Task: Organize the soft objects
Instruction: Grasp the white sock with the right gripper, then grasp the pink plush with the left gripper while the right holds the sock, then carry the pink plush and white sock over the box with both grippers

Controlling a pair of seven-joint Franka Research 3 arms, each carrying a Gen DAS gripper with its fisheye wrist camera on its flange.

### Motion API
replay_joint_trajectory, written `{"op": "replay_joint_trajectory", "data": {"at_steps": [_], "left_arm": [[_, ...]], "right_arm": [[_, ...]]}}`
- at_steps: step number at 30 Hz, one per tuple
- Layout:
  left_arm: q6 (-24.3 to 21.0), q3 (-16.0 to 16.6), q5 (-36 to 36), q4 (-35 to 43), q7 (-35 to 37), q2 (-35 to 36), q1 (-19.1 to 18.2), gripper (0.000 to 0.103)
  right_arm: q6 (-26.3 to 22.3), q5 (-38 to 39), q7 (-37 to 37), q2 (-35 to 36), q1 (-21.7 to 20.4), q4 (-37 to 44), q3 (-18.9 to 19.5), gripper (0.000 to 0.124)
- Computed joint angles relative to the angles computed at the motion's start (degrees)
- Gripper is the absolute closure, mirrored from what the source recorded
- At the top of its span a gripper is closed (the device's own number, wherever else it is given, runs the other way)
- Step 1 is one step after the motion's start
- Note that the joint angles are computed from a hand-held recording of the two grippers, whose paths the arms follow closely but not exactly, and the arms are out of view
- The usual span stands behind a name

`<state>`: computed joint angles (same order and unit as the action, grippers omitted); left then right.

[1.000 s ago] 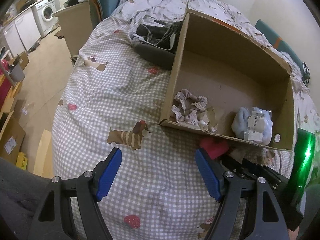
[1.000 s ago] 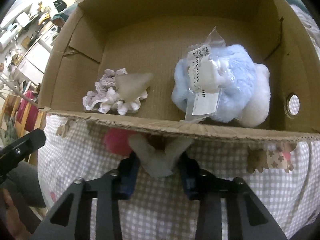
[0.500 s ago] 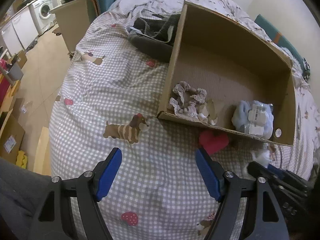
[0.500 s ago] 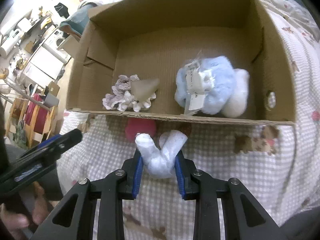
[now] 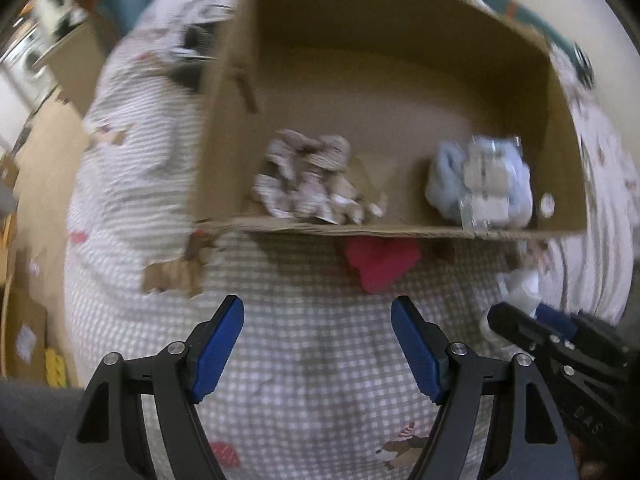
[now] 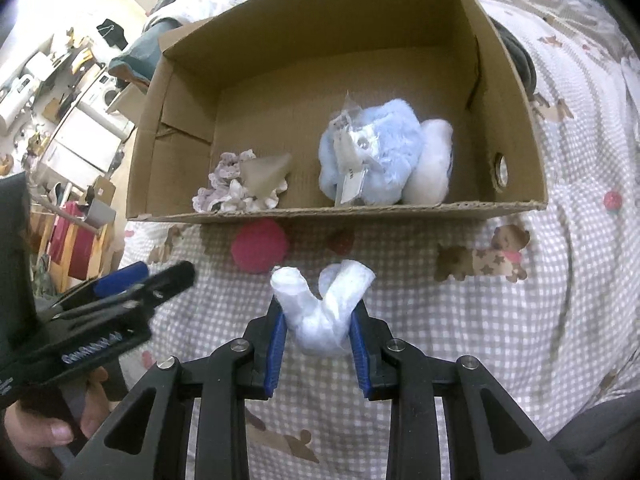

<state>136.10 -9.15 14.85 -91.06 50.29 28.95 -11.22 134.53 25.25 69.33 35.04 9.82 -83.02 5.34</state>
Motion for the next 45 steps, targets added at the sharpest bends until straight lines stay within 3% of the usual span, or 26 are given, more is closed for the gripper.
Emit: {"op": "replay_joint_trajectory", "data": {"at_steps": [10, 12, 13, 15, 20, 23, 37, 45], "left_arm": [[-4.6, 0.3, 1.7, 16.0, 8.4, 12.1, -2.4, 0.029], [-4.4, 0.4, 1.0, 17.5, 8.9, 13.4, -2.3, 0.040], [-4.4, 0.3, 0.7, 18.1, 9.4, 13.9, -2.2, 0.056], [-4.8, 0.4, 0.0, 19.0, 9.6, 14.6, -2.1, 0.056], [-1.6, 0.3, -1.1, 14.9, 9.3, 12.2, -1.4, 0.057], [0.5, 0.7, -0.9, 8.4, 7.9, 8.2, -0.8, 0.057], [-0.3, 2.2, 5.5, -3.9, -1.9, -1.6, -1.1, 0.057], [0.6, 3.2, 12.5, -8.5, -14.0, -6.2, -3.7, 0.057]], "right_arm": [[-0.8, 0.3, 3.7, 0.8, -1.0, 0.8, -0.7, 0.092], [-0.6, 0.2, 3.8, 0.7, -1.1, 0.6, -0.8, 0.092], [-0.6, 0.2, 3.8, 0.7, -1.2, 0.6, -0.7, 0.092], [-0.5, 0.3, 3.7, 0.6, -1.3, 0.5, -0.6, 0.092], [0.1, 0.4, 2.8, 0.4, -1.4, 0.2, -0.4, 0.092], [0.1, 0.2, 2.4, 0.4, -1.2, 0.3, -0.3, 0.092], [2.8, 2.0, -3.1, -1.5, -0.9, -1.9, 1.2, 0.092], [4.1, 3.5, -5.3, -2.8, -0.9, -3.4, 1.4, 0.092]]}}
